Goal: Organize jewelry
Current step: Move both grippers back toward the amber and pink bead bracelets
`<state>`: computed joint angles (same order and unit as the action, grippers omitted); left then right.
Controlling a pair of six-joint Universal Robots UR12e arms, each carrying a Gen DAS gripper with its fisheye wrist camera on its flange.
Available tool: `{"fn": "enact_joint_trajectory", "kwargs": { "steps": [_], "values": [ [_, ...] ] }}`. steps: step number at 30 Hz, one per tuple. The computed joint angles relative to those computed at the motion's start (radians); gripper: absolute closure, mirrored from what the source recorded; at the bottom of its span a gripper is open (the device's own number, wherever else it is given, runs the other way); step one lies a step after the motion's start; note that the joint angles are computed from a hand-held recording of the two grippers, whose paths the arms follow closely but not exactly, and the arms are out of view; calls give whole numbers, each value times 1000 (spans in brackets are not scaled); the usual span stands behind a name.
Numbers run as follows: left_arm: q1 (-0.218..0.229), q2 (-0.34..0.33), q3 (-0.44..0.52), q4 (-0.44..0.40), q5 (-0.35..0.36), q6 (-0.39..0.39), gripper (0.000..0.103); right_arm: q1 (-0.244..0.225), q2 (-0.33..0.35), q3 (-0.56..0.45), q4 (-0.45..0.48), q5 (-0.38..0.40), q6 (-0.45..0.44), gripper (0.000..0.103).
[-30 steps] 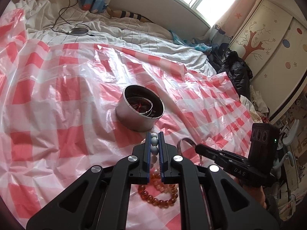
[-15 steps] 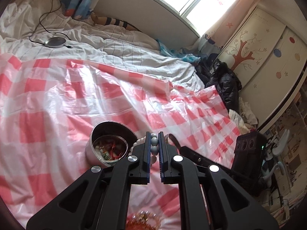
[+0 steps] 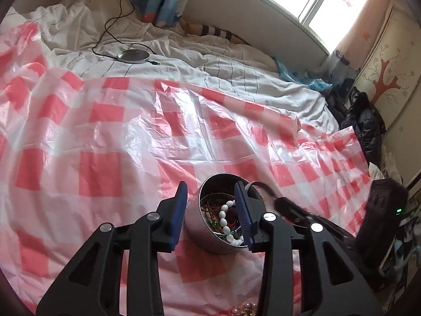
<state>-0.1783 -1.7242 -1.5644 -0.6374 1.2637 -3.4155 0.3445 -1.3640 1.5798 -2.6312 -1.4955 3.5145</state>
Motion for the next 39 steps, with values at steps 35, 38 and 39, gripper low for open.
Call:
{"fn": "enact_joint_trajectory", "kwargs": {
  "steps": [35, 38, 39],
  "values": [
    [-119, 218, -232, -43, 405, 393, 31, 63, -192, 192, 76, 7, 79, 48],
    [-120, 222, -237, -38, 417, 404, 31, 67, -187, 188, 91, 4, 75, 48],
    [-120, 222, -237, -37, 419, 404, 31, 67, -186, 186, 93, 3, 76, 48]
  ]
}}
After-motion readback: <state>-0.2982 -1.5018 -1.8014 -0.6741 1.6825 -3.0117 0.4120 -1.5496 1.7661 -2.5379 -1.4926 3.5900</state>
